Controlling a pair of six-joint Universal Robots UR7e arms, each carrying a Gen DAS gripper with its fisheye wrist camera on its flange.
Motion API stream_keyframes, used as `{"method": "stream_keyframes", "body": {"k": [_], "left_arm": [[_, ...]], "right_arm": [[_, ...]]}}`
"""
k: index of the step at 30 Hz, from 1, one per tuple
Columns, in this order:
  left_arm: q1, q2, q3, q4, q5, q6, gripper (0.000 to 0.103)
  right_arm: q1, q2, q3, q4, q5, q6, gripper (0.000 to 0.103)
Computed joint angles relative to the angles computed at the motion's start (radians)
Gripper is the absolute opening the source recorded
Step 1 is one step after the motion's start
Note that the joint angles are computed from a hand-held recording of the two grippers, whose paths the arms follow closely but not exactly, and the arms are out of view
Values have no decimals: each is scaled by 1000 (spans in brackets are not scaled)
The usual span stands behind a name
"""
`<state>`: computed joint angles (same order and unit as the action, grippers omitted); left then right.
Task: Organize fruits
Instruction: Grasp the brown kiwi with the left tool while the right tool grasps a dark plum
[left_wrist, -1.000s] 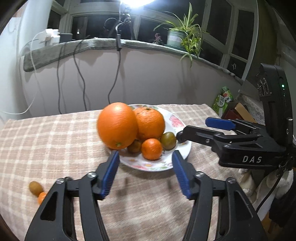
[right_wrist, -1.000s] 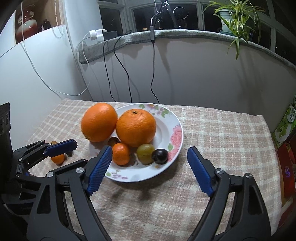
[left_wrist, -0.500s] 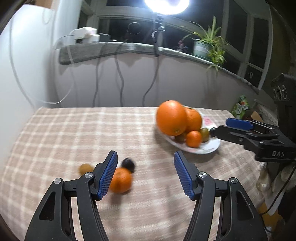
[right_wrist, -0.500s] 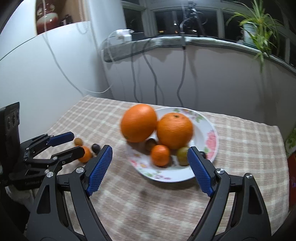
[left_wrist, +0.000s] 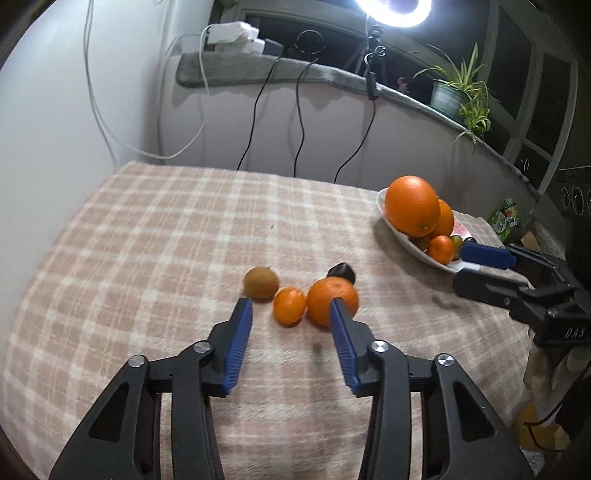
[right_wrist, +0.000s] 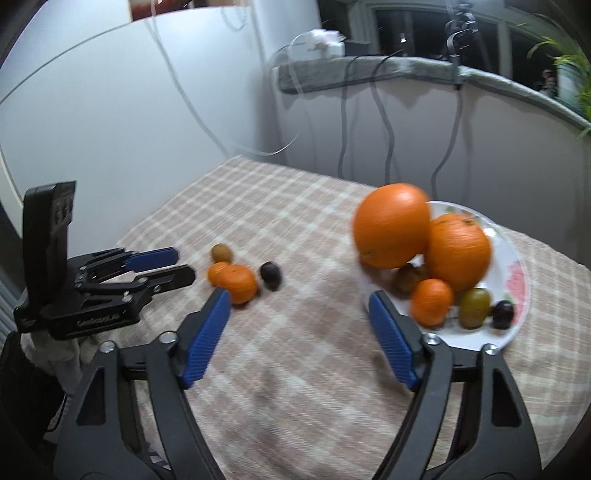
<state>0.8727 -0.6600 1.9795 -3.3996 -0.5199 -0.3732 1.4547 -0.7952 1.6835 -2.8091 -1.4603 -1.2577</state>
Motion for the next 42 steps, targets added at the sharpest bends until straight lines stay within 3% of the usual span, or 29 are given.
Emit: {"method": "stream_keyframes", "body": {"k": [6, 13, 15, 23, 33, 38, 40, 42], "left_arm": [[21, -16, 14, -3, -22, -2, 37], [44, -28, 5, -18, -32, 25, 37], [54, -31, -2, -16, -41, 34, 37], [87, -36, -27, 1, -84, 58, 35], [118, -47, -47, 42, -144, 60, 35], [129, -53, -53, 64, -174, 63, 35], [132, -55, -53, 66, -181, 59, 35], [133, -54, -54, 65, -185, 63, 35]], "right_arm": [[16, 29, -5, 30, -30, -8, 68], [33, 79, -61, 64, -44, 101, 58], [38, 95, -82, 74, -52, 141, 52], [47, 150, -161, 126, -70, 294, 45], [62, 192, -219, 160, -105, 342, 40], [65, 209, -277, 249, -114, 390, 39], [62, 213, -297, 284, -115, 415, 30], [59, 213, -301, 293, -110, 417, 29]]}}
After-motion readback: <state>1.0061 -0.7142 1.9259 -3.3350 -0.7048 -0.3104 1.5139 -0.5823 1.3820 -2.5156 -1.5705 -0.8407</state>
